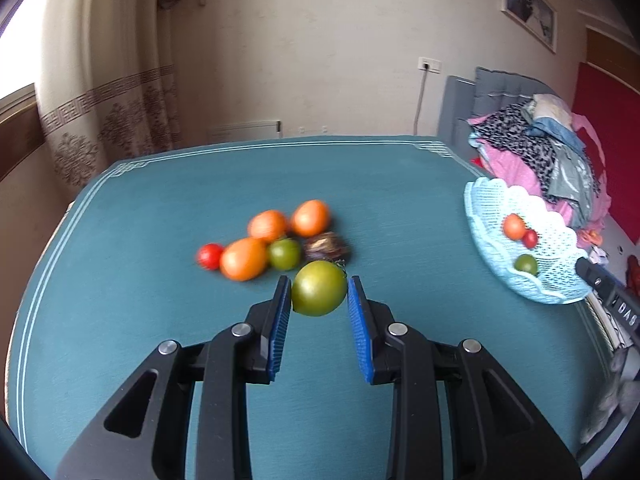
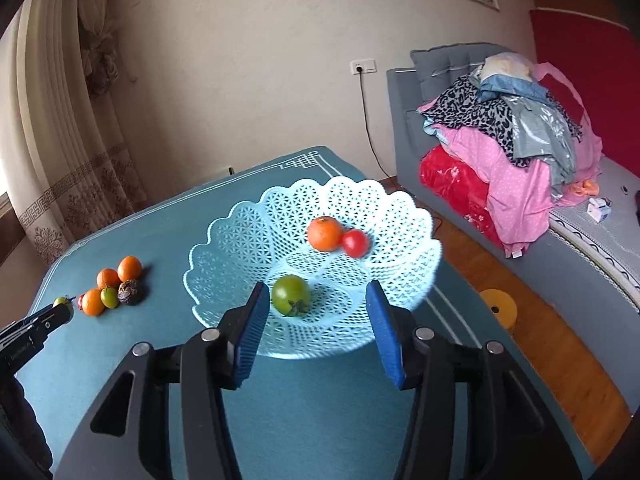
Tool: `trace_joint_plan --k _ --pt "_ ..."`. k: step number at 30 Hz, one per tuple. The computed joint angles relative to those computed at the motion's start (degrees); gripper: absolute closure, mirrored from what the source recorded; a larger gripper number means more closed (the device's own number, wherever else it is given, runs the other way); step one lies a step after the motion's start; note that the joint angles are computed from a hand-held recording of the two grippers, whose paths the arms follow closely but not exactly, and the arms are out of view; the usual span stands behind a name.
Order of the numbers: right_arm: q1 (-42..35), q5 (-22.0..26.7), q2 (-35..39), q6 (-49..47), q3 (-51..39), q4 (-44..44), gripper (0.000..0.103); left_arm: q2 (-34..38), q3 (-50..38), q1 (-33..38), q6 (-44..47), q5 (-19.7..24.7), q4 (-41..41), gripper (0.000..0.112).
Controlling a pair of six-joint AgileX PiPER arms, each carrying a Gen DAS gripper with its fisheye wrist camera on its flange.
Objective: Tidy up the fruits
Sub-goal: 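Carry both green tomatoes into the blue basket and open both grippers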
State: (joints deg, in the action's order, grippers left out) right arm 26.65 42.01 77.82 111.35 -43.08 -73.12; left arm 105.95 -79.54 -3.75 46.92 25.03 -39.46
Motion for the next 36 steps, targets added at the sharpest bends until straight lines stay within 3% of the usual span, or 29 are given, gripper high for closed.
trace_joint_plan --k 7,18,28,29,30,32,36 --pt "-2.5 -3.7 -2.5 2.7 3.9 -2.0 0.046 1.8 -6.0 -5.3 -4.8 6.6 1.8 0.082" --pt "-4.2 -7.9 -4.2 5.8 7.9 -4.7 0.044 4.9 -12.0 -14.3 -9.7 7.5 6.0 0.082" --pt "-4.1 -7.6 -6.1 7.5 9.6 -5.7 0.043 7.5 -15.6 -17.9 -7.6 9.1 4.1 0.082" --pt "-4.2 -7.7 -6.1 7.5 9.7 -5.5 0.043 7.7 -15.8 -18.0 -7.4 9.2 3.8 0.078" --pt "-4.3 -7.8 -6.2 7.4 9.8 -5.4 0.043 7.7 -15.9 -18.2 -7.5 9.3 3.8 0.063" --pt "-4.2 -7.7 -6.4 7.4 10.0 -5.2 0.043 7.1 -14.9 -18.2 -7.6 7.6 3.5 0.043" --pt "-3.8 -7.1 -6.6 7.3 9.9 -4.8 0.042 7.0 -14.6 -17.5 -8.7 6.5 4.9 0.042"
